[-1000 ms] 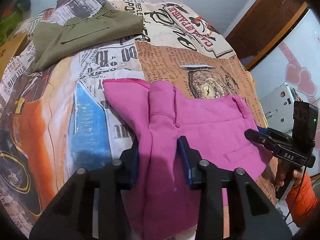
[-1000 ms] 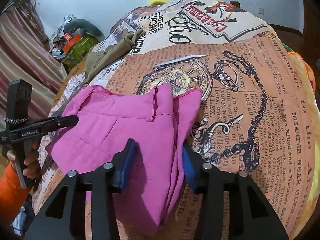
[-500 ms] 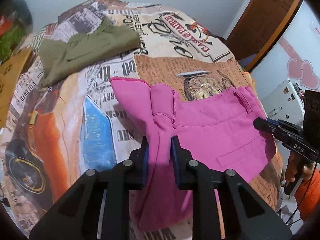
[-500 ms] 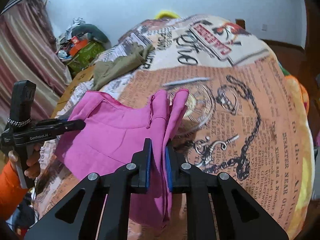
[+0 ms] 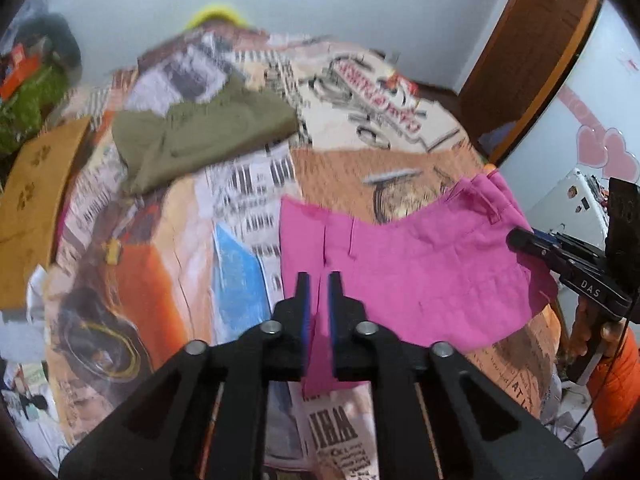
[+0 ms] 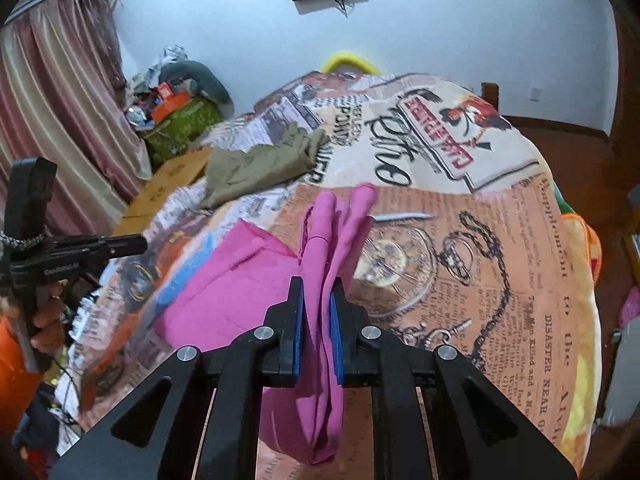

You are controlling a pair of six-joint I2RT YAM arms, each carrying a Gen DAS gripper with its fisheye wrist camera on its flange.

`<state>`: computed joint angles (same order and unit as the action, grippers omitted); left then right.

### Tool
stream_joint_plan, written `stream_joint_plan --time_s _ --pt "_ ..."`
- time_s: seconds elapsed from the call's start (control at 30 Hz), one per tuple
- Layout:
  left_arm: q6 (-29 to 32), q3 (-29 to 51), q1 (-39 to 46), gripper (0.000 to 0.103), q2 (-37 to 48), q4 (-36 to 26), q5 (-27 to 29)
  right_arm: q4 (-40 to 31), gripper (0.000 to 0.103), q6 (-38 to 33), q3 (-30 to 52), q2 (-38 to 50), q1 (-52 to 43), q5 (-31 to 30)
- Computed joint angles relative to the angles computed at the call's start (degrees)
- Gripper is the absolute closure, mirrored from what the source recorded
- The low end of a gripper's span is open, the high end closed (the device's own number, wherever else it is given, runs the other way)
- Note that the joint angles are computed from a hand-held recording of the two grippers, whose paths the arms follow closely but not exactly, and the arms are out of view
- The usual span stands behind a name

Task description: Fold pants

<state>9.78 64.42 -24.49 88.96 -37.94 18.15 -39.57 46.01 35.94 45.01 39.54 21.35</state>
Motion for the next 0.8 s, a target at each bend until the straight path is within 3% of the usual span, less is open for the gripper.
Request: stream_joint_plan --time_s 0.03,0.1,0.13,0.23,0.47,0.57,0.63,0.67,0.8 --pt "-0.26 -0.14 -0.31 0.069 0.94 0.27 -0.14 0.07 0.093 0.4 -0.87 -0.37 -0.79 -0.8" --pt "-1.19 -1.94 -1.53 0.047 1.57 2.87 -1.58 -0.44 0.093 1.62 -2.59 -1.92 -1.83 -2.16" --pt "-1.35 -2.6 -2.04 0.041 2.0 4.15 -2.1 -0.51 0.093 1.97 -3.48 -2.59 -2.46 -2.88" --pt "-1.58 -1.86 -3.3 0.04 6.02 5.32 -3.32 -1.01 0.093 2.32 -5.28 -4.14 -3.77 -4.6" --pt "-4.29 1.7 -3.23 0.04 15.91 4.89 1.74 -0.54 0.093 1.46 -8.23 -5.97 -5.99 -7.0" --pt "-5.36 1.45 -3.75 0.051 16.44 6.59 1.74 -0.08 0.093 0.96 -9.28 -6.24 -7.05 -7.89" --pt "-6.78 1.99 -3.55 0.072 17.04 6.3 3.43 0.58 0.093 0.65 -10.23 -6.88 -8.21 -9.22" --pt "-7.5 2.5 -3.57 0.078 17.55 5.84 4.56 0.84 0.093 0.69 -10.57 -7.19 -8.47 -9.64" --pt "-9.65 1.68 -5.3 0.086 16.26 7.38 1.91 1.32 0.093 1.28 -11.06 -7.66 -8.01 -9.16"
